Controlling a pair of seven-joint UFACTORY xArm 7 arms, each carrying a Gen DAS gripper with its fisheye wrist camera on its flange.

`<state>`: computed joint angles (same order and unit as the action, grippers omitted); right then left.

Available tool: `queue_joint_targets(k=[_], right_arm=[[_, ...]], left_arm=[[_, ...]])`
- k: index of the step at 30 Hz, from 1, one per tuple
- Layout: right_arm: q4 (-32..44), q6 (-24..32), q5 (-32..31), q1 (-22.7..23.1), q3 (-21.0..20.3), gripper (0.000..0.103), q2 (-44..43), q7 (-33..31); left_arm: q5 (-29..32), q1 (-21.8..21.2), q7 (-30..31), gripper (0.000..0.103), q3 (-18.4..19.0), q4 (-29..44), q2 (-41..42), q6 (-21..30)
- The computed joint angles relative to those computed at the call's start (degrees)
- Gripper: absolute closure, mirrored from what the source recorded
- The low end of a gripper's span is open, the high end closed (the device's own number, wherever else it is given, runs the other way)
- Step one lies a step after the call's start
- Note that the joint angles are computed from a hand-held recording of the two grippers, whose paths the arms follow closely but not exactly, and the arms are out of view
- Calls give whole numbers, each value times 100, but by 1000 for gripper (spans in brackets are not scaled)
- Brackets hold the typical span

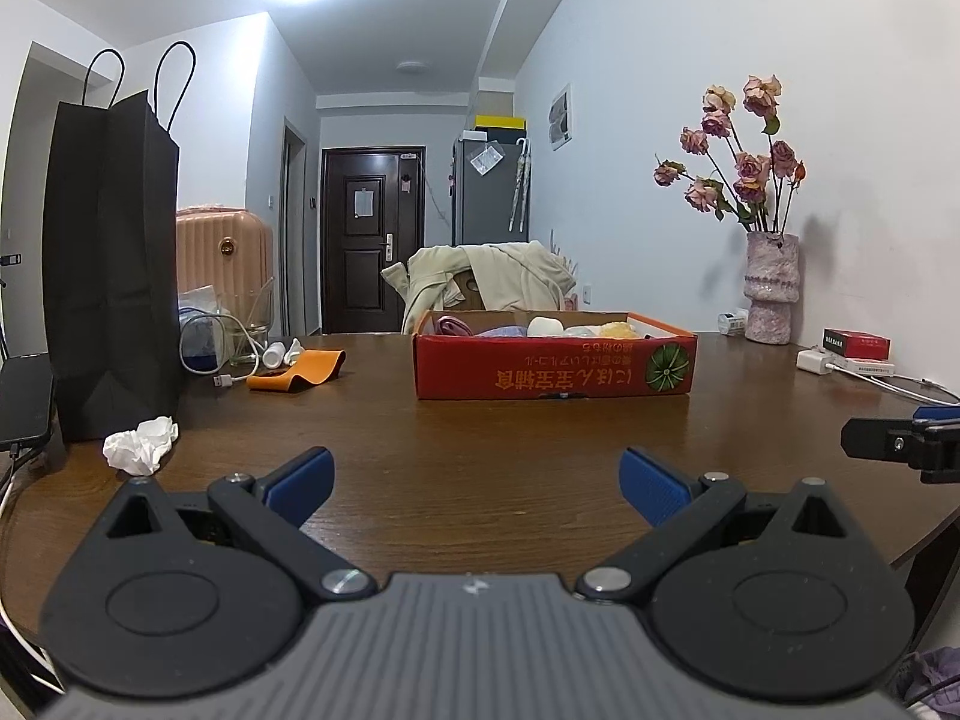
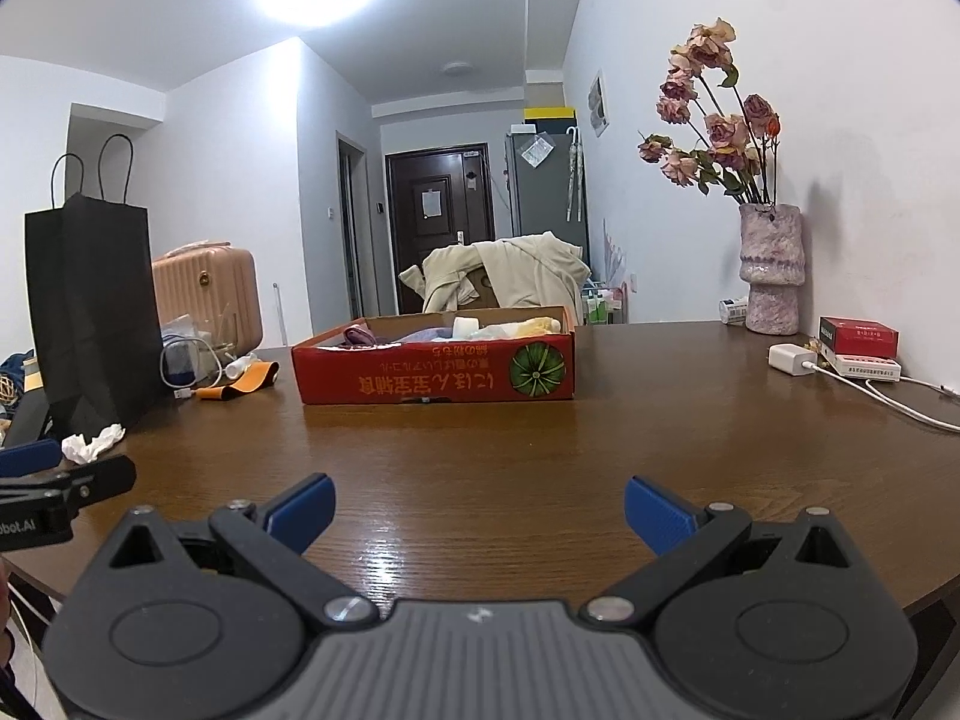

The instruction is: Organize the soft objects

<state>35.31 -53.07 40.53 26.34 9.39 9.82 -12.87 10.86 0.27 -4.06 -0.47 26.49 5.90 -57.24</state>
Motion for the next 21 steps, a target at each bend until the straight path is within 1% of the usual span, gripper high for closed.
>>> queue_joint_targets(k=[21], right_arm=[[-49, -7, -93, -40, -12, 0, -9, 138]], left_arm=[[55, 24, -12, 0, 7, 9, 3, 5]])
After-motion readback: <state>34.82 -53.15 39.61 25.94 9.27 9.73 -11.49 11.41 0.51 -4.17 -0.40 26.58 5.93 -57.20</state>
